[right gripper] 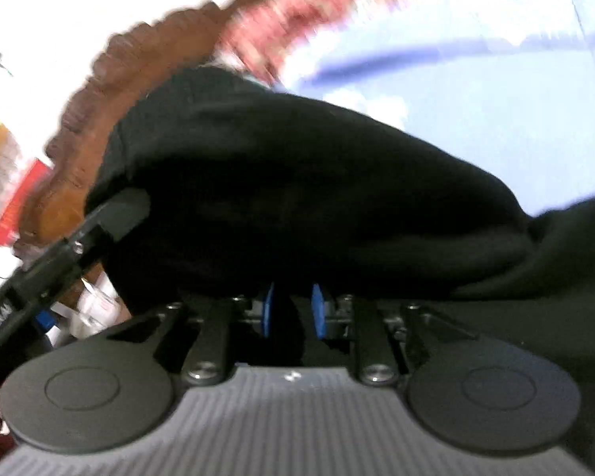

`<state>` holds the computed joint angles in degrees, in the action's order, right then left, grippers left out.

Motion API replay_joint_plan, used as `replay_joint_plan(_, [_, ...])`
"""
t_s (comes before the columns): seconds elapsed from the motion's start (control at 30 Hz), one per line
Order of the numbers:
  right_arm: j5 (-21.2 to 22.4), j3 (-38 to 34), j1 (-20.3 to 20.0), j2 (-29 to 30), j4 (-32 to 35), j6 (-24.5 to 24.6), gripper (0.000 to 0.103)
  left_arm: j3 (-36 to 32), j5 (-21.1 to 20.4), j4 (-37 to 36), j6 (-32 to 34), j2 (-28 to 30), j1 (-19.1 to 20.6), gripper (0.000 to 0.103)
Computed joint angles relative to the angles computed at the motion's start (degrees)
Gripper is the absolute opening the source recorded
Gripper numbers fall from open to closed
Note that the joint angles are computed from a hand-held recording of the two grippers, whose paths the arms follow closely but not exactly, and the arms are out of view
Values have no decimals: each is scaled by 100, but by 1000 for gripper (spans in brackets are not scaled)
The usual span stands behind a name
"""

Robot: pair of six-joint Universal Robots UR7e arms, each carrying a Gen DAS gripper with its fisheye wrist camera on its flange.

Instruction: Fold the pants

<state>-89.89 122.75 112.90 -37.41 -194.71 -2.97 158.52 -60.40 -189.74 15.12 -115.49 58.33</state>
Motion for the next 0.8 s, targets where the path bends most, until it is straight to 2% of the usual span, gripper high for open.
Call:
replay_joint_plan(0.07, [-590,-295,35,361,680,13,25,-169,491,852,-640,282,481,17])
replay_joint_plan(0.1, [-694,-307,42,458,660,-54,24,-269,636,1303,-964,328,628,19])
replay_joint_plan(0.13, [-628,-253,40,481,469,-135,27,-306,556,1570,-1125,222,820,23])
replay_joint_plan(0.17, [-537,-244,25,433,519,-210,30,-317,386,1620,-1119,71,938,25])
replay_joint_plan(0.2, [-421,-254,-4,346,677,-275,36,-332,218,1685,-1111,-163,1010,31])
replay_joint_plan(0.23, [-297,-174,-49,207,709,-327,38,-339,166,1730,-1111,-396,1001,44])
replay_joint_plan(0.33, [-235,241,-119,-169,311,-411,39,-461,-34,1180,-864,-495,984,56])
replay_joint_plan(0.4, [-264,494,-230,-379,-17,-361,39,-765,-97,859,-637,-66,1063,62])
replay_joint_plan(0.43, [-428,608,-225,-434,-264,-295,39,-935,-93,775,-504,194,1109,72])
replay_joint_plan(0.47, [-654,619,-183,-458,-421,-231,39,-1233,-327,639,-207,694,1289,79])
replay_joint_plan(0.5, [-896,655,-191,-515,-572,-217,39,-1425,-619,544,96,1038,1462,90])
replay_joint_plan(0.53, [-1215,649,-185,-566,-686,-150,39,-1554,-745,472,311,1317,1549,94])
replay_joint_plan(0.57, [-1501,637,-190,-641,-745,-101,39,-1772,-769,509,488,1702,1631,94])
replay_joint_plan(0.63, [-2124,472,-171,-607,-921,-166,53,-2100,-848,914,647,2208,1738,94])
replay_joint_plan(0.67, [-2434,334,-151,-543,-947,-278,56,-2253,-850,1169,716,2474,1755,93])
replay_joint_plan(0.7, [-2760,158,-125,-428,-947,-378,60,-2310,-761,1319,746,2652,1711,81])
replay_joint_plan(0.73, [-3033,-4,-161,-354,-906,-490,63,-2320,-683,1424,781,2789,1654,53])
replay_joint_plan(0.77, [-3169,-165,-214,-286,-798,-546,66,-2225,-525,1336,882,2932,1538,39])
replay_joint_plan(0.8, [-3256,-344,-267,-205,-614,-560,73,-2005,-219,1008,1072,2974,1376,16])
